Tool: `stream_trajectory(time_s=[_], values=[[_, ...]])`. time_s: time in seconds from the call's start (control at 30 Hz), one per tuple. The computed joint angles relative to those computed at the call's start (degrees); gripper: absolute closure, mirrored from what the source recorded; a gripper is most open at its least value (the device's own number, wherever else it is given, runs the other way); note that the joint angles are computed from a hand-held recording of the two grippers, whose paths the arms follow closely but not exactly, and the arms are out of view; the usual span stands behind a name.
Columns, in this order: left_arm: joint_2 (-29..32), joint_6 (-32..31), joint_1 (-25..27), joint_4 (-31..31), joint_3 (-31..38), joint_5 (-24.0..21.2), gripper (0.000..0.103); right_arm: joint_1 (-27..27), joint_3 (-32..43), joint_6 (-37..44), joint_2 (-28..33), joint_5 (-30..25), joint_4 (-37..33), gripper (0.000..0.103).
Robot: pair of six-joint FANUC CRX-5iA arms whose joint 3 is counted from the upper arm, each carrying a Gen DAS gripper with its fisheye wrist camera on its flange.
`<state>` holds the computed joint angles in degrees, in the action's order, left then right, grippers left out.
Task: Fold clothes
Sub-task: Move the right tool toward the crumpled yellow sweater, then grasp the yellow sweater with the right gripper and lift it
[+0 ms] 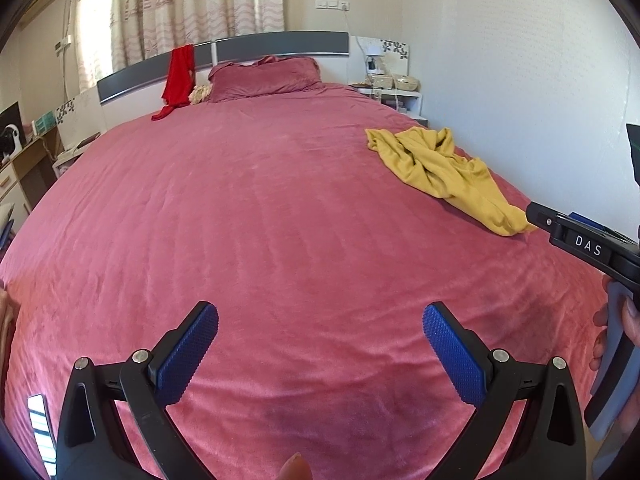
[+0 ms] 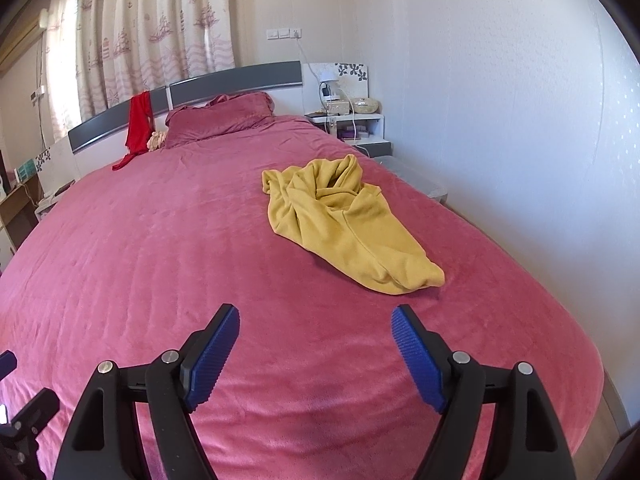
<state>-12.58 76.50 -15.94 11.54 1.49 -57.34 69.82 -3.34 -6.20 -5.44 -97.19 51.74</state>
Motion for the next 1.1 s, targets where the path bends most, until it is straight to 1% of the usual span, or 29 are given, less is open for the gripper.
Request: stream_trajectory(time_s=[0.1,0.2,0.3,0.4,0.47,0.6,0.67,0.77,0.83,0.87,0.9,0.97,1.03,1.1], values=[[0.4,0.5,0.2,-0.6,0.4,-0.1,0.0,-1.9,-0.3,1.8,-0.3,1.7,-0.9,0.022],[1.2,0.9,-0.1,-2.7,1.6,-0.6,0.0,-6.1,-0.9,6.1,-1.2,5.7,-4.1,0.015],[2.4,1.1,-0.6,-5.2,2.9,-1.6,0.0,-12.0,-1.1,12.7,-1.2,9.2,-8.0,0.014],[3.3,0.9,-0.2,-5.8,3.2,-2.6,0.0,-18.1,-0.2,20.6,0.2,12.2,-10.7,0.014],[3.5,0.8,0.7,-5.5,2.8,-3.2,0.0,-21.7,0.8,24.9,1.7,13.7,-10.4,0.014],[4.3,1.6,1.6,-6.1,2.6,-4.3,0.0,-27.0,3.7,31.3,5.2,16.8,-10.3,0.014],[4.6,1.9,2.1,-6.5,2.6,-4.8,0.0,-28.8,5.3,34.7,7.2,18.3,-11.3,0.014],[4.8,1.5,2.7,-6.5,2.3,-5.0,0.0,-30.6,6.6,37.0,9.5,19.0,-12.4,0.014],[5.2,1.5,2.6,-7.2,2.6,-5.0,0.0,-31.9,7.2,37.4,11.0,18.7,-13.4,0.014],[5.3,1.5,2.7,-7.4,2.6,-4.9,0.0,-32.5,7.4,37.2,11.5,18.8,-14.2,0.011],[5.5,1.4,2.7,-7.5,2.7,-4.8,0.0,-33.1,7.5,37.0,11.8,19.1,-14.9,0.006],[6.0,1.6,2.7,-7.9,3.0,-4.8,0.0,-33.8,7.8,36.9,13.2,18.3,-15.8,0.006],[6.3,1.3,3.0,-7.7,3.0,-5.0,0.0,-34.1,8.4,38.0,14.5,17.2,-16.6,0.003],[6.5,1.1,3.2,-7.7,2.9,-5.2,0.0,-33.7,7.4,36.9,14.8,17.4,-14.8,0.005]])
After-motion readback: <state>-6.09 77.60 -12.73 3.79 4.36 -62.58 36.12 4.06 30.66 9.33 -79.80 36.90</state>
